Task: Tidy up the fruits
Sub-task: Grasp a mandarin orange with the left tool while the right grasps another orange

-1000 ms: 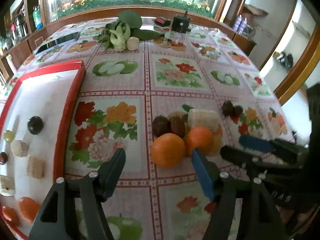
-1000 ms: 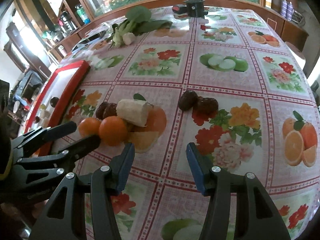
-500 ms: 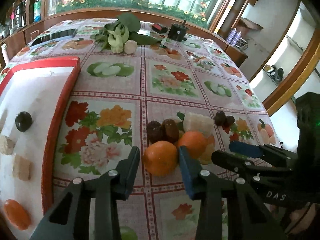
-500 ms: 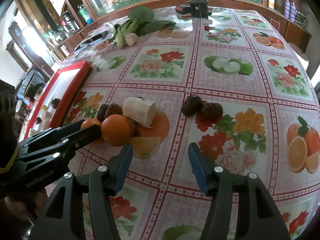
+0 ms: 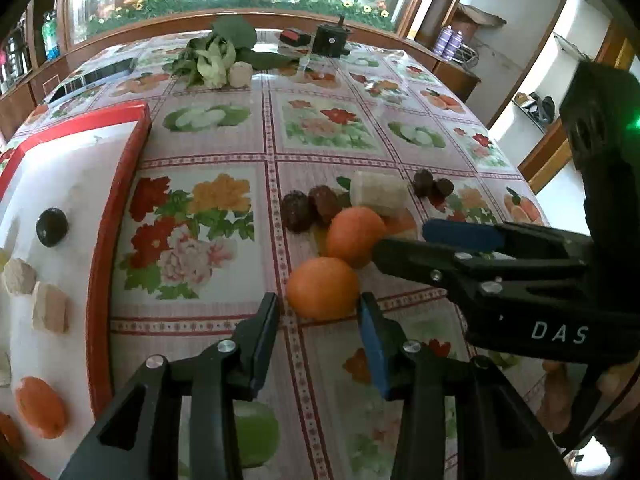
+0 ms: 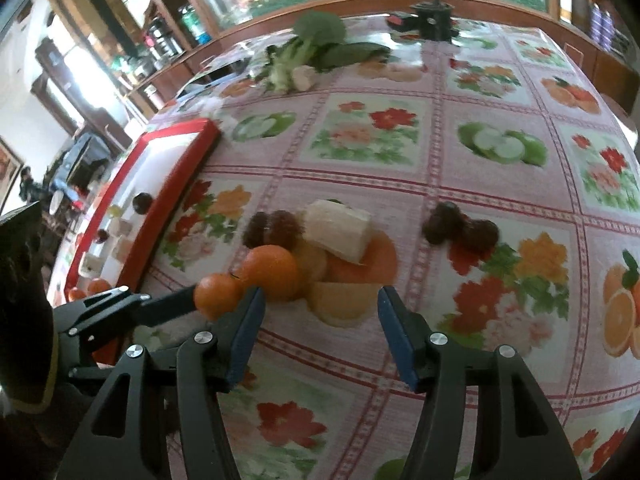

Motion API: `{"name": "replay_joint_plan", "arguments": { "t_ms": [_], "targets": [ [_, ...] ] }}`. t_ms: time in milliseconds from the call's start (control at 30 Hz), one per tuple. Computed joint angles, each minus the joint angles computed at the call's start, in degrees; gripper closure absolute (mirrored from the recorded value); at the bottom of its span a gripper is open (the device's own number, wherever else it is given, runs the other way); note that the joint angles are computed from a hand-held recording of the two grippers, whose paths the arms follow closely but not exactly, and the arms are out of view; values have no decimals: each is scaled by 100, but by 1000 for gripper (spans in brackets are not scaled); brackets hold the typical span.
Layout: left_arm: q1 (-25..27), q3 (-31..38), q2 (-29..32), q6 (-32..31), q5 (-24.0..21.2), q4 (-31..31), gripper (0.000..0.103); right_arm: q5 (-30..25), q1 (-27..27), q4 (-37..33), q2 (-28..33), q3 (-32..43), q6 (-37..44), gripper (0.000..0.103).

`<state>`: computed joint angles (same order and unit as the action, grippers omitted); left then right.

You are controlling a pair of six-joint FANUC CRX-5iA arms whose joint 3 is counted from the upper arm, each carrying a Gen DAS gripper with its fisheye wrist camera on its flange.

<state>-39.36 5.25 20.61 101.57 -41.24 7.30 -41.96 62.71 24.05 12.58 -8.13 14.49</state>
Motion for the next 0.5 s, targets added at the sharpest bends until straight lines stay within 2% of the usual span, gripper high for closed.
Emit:
{"name": "replay_joint_plan", "arguments": {
  "t_ms": [33,167,333,400,433,467,500],
  "targets": [
    [4,-27,-13,-22,15,26,58,48,-7,-41,13,22,52,44],
    [16,-65,-22,-40,30,65,58,-132,-12,-69,227,298,300,32],
    [36,-128,-42,-63,74,190,51,154,-144,-307,266,335,427,32],
    [47,-151,-50,-53,94,238,49,239,-150,-198,232,242,251,41],
    [51,-155,-52,-27,98,245,49,304,-156,-207,200,195,249,53],
    [57,-165,-56,-18,105,270,47,432,-176,-295,147,140,309,61],
    [67,-171,-53,-22,112,305,46,484,-177,-366,104,111,345,62]
  ]
}}
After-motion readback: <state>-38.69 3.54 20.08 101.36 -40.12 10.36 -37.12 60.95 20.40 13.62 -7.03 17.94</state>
